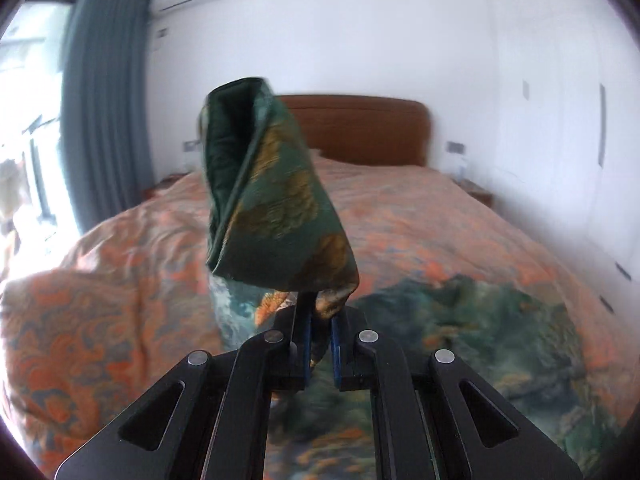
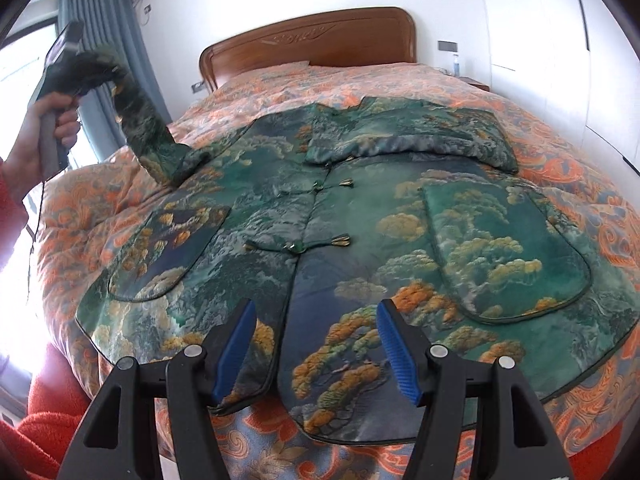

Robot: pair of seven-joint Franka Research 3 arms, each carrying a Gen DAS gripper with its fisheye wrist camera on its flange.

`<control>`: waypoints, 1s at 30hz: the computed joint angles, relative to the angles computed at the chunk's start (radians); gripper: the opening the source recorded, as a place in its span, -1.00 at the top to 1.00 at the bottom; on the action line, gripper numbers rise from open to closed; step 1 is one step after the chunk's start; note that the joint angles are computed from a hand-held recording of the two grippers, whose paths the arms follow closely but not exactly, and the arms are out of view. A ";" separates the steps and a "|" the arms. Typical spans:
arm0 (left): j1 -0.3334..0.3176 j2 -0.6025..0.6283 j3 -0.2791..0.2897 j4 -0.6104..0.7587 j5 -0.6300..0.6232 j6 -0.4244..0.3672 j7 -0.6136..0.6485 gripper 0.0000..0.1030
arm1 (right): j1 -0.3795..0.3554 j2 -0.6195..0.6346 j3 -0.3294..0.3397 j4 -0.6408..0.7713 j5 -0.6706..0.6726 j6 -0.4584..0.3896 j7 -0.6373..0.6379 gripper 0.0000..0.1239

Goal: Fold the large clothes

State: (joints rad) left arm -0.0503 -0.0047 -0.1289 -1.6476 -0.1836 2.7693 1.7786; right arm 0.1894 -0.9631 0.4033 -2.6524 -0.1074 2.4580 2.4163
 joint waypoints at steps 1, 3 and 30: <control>-0.013 0.002 -0.013 -0.007 0.023 -0.001 -0.005 0.89 | -0.003 -0.015 -0.002 -0.008 0.000 0.000 0.008 -0.03; -0.039 0.003 -0.035 -0.038 0.084 -0.004 -0.031 0.89 | -0.008 -0.036 -0.006 -0.019 0.002 -0.005 0.018 -0.03; -0.145 -0.345 0.090 -0.582 -0.075 -0.168 0.094 -0.55 | 0.087 0.331 -0.403 0.228 0.349 0.129 -0.339 -0.07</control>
State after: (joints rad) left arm -0.1952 -0.3499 -0.0392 -2.2292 -0.2590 2.6013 1.8729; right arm 0.2761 -0.6320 0.0007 -2.4243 0.2413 2.5867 2.0774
